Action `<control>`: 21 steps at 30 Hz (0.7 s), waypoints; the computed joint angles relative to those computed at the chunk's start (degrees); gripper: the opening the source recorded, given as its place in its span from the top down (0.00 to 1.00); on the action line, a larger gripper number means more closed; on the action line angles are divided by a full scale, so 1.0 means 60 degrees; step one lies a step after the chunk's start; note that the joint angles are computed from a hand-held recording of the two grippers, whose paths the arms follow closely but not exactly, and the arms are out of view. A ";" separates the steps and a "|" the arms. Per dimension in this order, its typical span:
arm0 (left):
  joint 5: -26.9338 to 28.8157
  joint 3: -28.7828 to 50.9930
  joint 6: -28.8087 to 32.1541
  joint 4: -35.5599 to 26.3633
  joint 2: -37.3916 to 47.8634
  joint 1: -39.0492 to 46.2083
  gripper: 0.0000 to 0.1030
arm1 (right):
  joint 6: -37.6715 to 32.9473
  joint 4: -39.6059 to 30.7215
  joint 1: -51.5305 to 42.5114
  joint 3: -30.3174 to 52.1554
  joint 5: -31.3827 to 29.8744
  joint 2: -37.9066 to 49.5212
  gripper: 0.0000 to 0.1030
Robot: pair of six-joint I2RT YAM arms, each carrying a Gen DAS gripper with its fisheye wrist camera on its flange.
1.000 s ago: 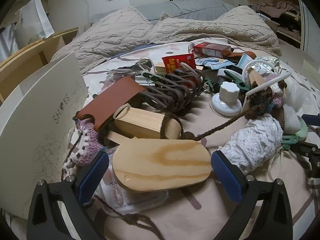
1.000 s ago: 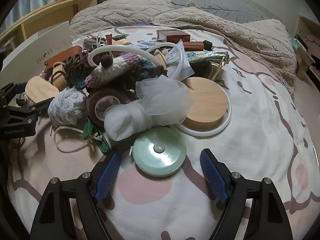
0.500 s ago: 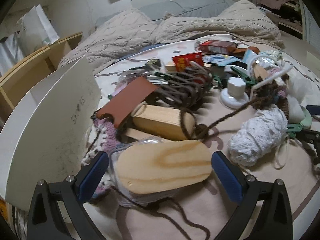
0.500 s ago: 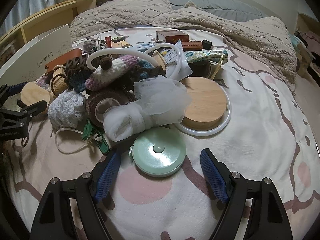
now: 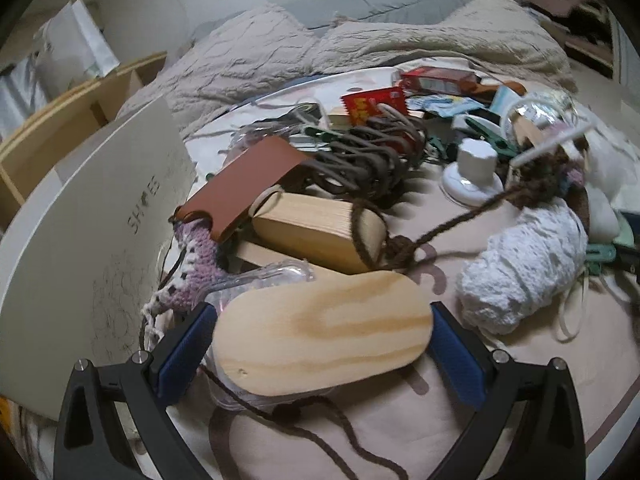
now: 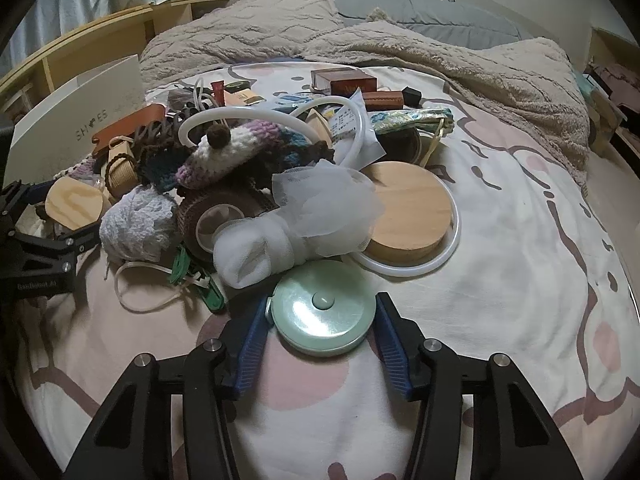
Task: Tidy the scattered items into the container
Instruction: 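Close the right tool on the mint-green tape measure while the left tool grasps the wooden oval board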
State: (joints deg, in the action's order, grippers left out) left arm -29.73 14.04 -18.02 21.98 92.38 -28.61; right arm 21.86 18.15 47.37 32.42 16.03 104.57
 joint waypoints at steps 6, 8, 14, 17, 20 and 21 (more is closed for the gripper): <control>0.0451 -0.0237 0.0000 0.0419 -0.0189 0.0145 0.09 | 0.0040 0.0040 -0.0017 -0.0017 -0.0052 -0.0010 0.48; 0.0485 -0.0228 0.0044 0.0423 -0.0181 0.0076 0.09 | 0.0057 0.0021 0.0006 -0.0002 -0.0015 -0.0003 0.48; 0.0586 -0.0309 0.0044 0.0350 -0.0470 -0.0008 0.10 | 0.0122 -0.0084 0.0068 0.0030 0.0102 -0.0016 0.48; 0.0533 -0.0367 0.0042 0.0300 -0.0705 -0.0069 0.10 | 0.0147 -0.0075 -0.0009 -0.0017 0.0061 -0.0081 0.48; 0.0508 -0.0409 0.0032 0.0211 -0.0957 -0.0079 0.10 | 0.0278 -0.0055 -0.0188 -0.0094 -0.0027 -0.0178 0.48; 0.0498 -0.0428 0.0034 0.0168 -0.1067 -0.0082 0.10 | 0.0323 -0.0054 -0.0251 -0.0117 -0.0069 -0.0213 0.48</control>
